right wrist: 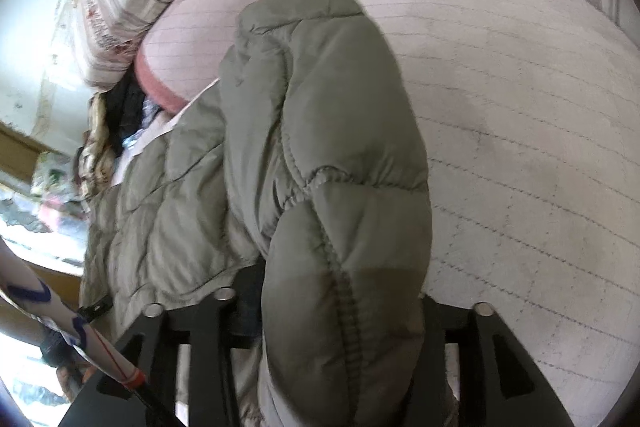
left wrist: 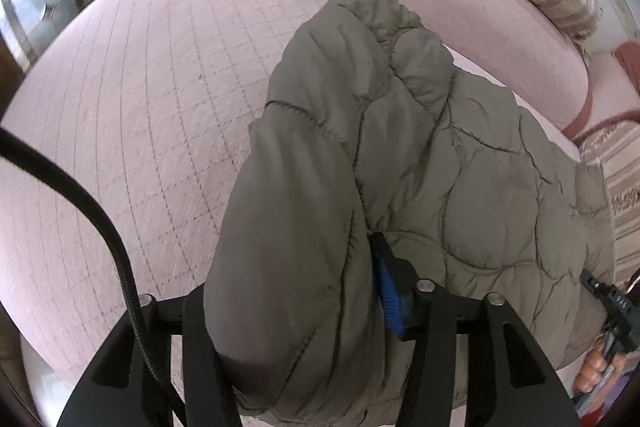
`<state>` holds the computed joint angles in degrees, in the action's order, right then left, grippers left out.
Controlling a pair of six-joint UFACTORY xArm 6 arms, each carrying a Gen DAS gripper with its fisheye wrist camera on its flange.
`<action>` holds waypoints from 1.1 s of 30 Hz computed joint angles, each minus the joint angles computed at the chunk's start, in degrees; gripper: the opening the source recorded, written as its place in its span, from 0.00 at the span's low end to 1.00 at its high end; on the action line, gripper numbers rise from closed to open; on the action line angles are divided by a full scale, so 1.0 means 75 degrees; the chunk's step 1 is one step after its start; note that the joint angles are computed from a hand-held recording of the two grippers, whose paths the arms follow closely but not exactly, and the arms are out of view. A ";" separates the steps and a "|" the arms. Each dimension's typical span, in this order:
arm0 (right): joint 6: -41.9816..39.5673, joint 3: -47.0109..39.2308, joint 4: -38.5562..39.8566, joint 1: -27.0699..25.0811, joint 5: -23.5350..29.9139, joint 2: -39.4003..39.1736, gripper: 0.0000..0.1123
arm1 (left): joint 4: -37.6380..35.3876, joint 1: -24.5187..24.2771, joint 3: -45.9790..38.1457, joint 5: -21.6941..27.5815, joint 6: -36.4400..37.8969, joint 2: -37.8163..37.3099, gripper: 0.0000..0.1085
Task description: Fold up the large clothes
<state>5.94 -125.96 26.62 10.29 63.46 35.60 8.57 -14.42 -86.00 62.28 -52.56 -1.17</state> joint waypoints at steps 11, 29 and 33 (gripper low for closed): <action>0.0688 0.1736 -0.0117 -0.0082 -0.1248 -0.1215 0.63 | -0.0894 0.0319 0.1657 -0.1377 0.0153 -0.1328 0.48; 0.0077 0.3341 -0.2699 0.0964 -0.2549 -0.2889 0.68 | 0.1473 -0.0196 0.1766 -0.0219 -0.1146 -0.2177 0.61; 0.0512 0.3216 -0.3536 0.1316 -0.2225 -0.2425 0.68 | 0.1662 -0.0343 0.1872 0.0157 -0.1266 -0.2108 0.61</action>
<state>9.78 -101.84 0.10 20.16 46.77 17.41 21.03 -16.99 -71.96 63.46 -62.05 -16.98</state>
